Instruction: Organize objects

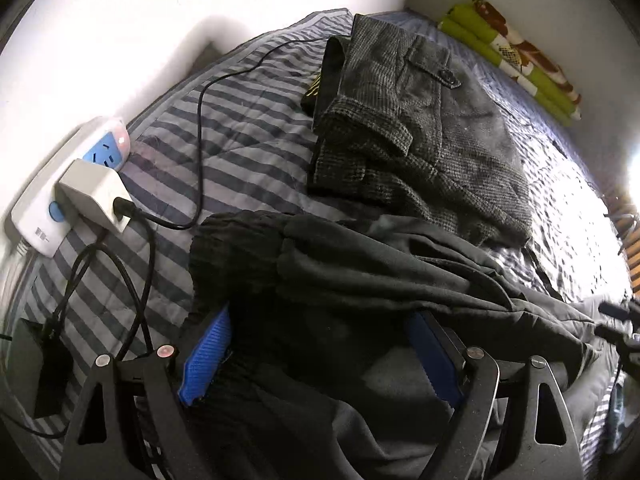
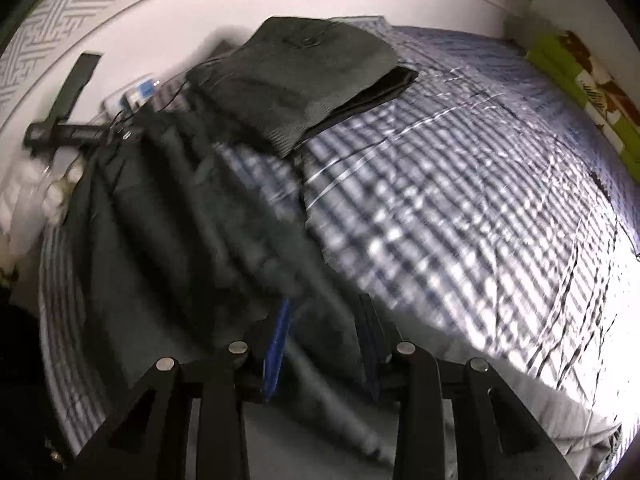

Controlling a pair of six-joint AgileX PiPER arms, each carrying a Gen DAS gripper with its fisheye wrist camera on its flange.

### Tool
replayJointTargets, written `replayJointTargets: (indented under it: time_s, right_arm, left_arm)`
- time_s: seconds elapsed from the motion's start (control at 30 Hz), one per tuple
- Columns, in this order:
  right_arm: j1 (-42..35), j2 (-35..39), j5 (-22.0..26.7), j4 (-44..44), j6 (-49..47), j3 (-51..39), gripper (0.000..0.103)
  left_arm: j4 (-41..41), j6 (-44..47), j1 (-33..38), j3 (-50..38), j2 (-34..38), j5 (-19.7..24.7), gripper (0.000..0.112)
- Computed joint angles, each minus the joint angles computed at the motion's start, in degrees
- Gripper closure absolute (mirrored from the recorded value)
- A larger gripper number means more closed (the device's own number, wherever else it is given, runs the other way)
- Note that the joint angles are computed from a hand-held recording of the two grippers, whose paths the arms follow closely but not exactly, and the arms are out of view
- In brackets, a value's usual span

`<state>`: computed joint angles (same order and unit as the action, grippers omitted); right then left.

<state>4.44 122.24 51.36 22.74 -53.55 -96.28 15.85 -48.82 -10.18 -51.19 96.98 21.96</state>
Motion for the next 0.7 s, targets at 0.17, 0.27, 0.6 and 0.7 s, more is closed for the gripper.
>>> replayJointTargets:
  time_s: [0.17, 0.27, 0.6, 0.7]
  right_arm:
    - [2.72, 4.09, 3.61, -2.35, -4.15, -4.10, 0.073]
    - [3.92, 2.86, 0.02, -4.88, -6.16, 0.01, 0.074]
    - [1.36, 16.21, 3.96, -11.29, 17.57, -30.32, 0.080]
    - [-2.18, 9.91, 0.38, -7.80, 7.68, -20.64, 0.074]
  left_arm:
    - [-6.34, 5.75, 1.97, 1.23, -0.75, -2.41, 0.025]
    - [-7.44, 6.97, 2.30, 1.17, -0.51, -2.90, 0.025]
    - [-2.15, 1.73, 1.06, 0.28, 0.34, -1.61, 0.025]
    - [-2.71, 1.86, 1.16, -0.08, 0.64, -1.67, 0.024]
